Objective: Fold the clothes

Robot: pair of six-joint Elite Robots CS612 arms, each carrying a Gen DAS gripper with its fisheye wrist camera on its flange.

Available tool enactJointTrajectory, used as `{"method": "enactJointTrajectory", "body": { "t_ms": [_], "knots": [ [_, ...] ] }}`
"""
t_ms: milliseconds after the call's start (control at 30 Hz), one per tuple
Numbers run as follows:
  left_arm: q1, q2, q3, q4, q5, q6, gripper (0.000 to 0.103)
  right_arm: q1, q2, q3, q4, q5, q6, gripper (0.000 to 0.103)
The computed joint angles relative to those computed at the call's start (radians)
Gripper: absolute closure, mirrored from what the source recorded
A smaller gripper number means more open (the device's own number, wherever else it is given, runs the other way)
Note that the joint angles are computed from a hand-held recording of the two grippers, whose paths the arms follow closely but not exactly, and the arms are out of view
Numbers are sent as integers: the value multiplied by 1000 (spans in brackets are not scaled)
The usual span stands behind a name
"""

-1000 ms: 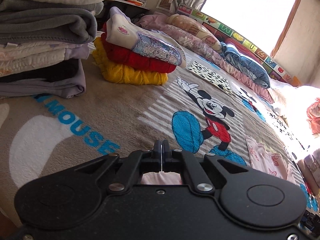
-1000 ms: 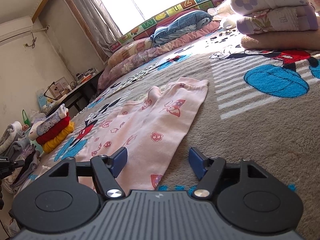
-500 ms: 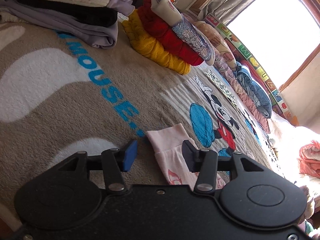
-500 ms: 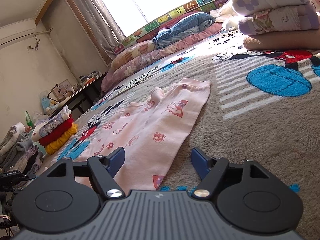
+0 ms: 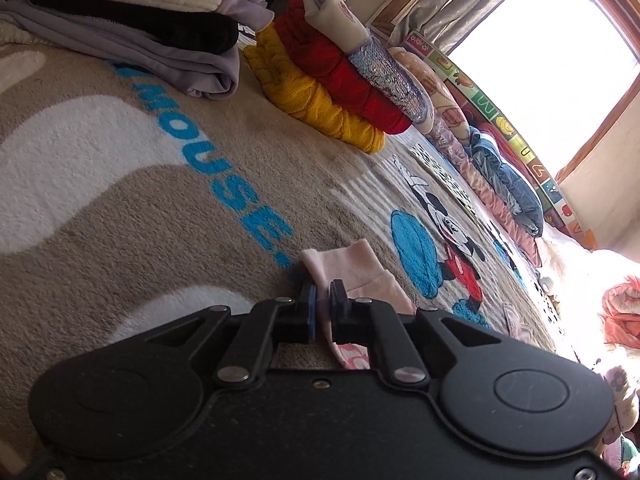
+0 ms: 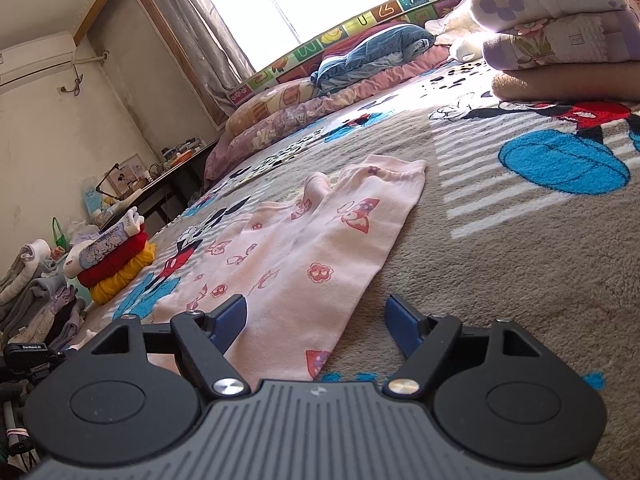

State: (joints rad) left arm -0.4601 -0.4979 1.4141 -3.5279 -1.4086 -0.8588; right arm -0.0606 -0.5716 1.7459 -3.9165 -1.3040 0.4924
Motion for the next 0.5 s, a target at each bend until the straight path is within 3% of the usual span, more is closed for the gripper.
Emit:
{"method": "enactJointTrajectory", "body": {
  "t_ms": [300,500],
  "knots": [
    [3,2,-5,-10,-10,-16,98,-5,0,1,-1,13,18,27],
    [12,-3,-4,8,-28,-31,89,-8,-9,7,14,14,47,30]
  ]
}}
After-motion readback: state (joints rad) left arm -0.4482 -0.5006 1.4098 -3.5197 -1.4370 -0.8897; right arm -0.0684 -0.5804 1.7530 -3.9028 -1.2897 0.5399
